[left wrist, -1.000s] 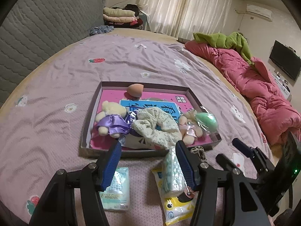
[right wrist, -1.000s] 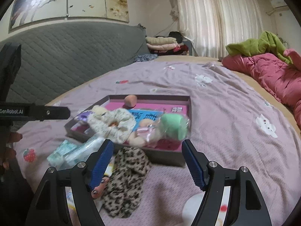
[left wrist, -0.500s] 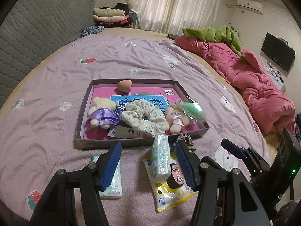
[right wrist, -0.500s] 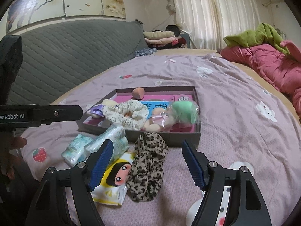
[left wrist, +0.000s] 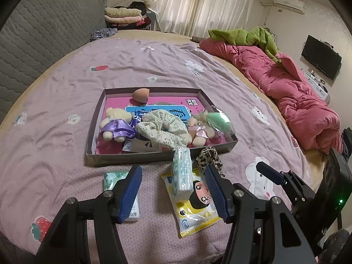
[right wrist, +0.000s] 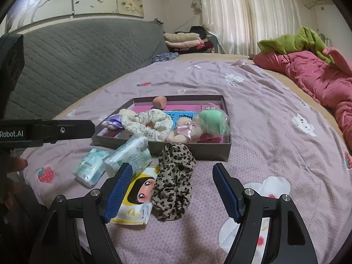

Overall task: Organize soft objects
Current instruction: 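Move both open grippers toward the leopard scrunchie and tissue packs beside the box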

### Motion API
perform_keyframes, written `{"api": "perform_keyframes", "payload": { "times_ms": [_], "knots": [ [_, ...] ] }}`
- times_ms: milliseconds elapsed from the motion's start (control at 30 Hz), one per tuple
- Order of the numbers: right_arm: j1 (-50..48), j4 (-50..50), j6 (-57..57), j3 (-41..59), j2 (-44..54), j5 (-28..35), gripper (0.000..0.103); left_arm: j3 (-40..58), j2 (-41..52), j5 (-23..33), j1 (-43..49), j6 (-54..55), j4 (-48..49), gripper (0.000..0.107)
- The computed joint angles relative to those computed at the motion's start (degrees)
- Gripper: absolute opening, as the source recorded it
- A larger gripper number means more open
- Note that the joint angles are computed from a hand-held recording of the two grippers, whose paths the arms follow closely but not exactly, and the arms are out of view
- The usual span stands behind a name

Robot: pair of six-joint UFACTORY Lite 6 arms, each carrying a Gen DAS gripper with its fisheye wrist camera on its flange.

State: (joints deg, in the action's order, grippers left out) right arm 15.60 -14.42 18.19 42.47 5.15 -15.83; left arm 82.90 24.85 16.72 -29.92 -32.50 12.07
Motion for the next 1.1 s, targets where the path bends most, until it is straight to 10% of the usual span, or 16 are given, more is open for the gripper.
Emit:
{"api": "perform_keyframes", "payload": {
  "times_ms": [500,1100],
  "knots": [
    [1.42,11.26,-11.46,0.88,4.06,1.43,0.076,-0.83,1.79,1.43,-2.42,6.12,-5.79,0.059],
    [-0.09,1.86,-2.94,6.03,11.49,1.77,0.076,2.37,7.42,0.22,-2.02,12.60,-12.62,0.059]
  ]
}}
